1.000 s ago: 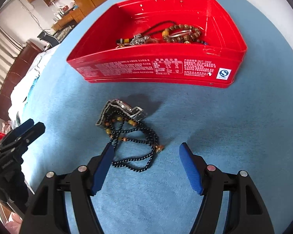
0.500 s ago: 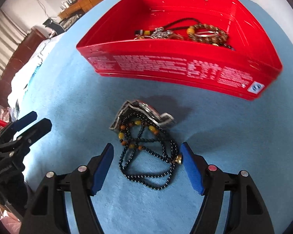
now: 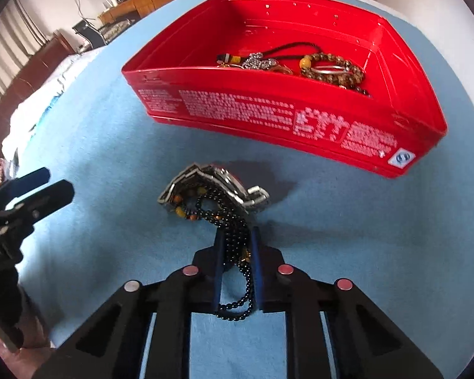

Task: Organize jewelry
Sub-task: 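Grasp the black bead necklace with the right tool, then grasp the silver wristwatch with the left tool while the right tool lifts the necklace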

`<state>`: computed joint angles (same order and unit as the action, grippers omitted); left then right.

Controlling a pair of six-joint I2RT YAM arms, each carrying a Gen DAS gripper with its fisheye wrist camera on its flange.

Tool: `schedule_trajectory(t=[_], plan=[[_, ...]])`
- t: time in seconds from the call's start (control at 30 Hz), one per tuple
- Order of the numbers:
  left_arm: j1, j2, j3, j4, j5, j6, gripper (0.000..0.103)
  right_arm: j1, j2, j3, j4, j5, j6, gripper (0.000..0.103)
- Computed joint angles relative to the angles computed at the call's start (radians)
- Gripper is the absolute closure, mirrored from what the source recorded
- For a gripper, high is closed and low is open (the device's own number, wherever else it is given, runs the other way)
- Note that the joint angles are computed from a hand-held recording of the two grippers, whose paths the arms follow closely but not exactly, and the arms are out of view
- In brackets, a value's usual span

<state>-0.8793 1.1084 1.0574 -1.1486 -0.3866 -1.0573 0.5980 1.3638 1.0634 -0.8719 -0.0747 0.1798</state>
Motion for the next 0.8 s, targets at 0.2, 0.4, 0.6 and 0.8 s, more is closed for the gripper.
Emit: schedule_trajectory(t=[0.2,0.4,0.6,0.8], plan=[[-0.008,0.047,0.033,0.024,0.007,0.027,0.012,-0.105,-0.126,-0.083,-0.038,-0.099,-0.033,0.091],[-0.016,0.146,0.093,0.085,0.034,0.108,0.012,-0.277,-0.242,-0.129,-0.11,-0.129,-0.104,0.094],[0.01,0.301,0.184,0.165,0.104,0.208,0.013,-0.367,-0.274,-0.161,-0.126,-0.174,-0.155,0.094],[0.021,0.399,0.251,0.195,0.127,0.288,0.021,-0.38,-0.267,-0.161,-0.126,-0.211,-0.155,0.094]])
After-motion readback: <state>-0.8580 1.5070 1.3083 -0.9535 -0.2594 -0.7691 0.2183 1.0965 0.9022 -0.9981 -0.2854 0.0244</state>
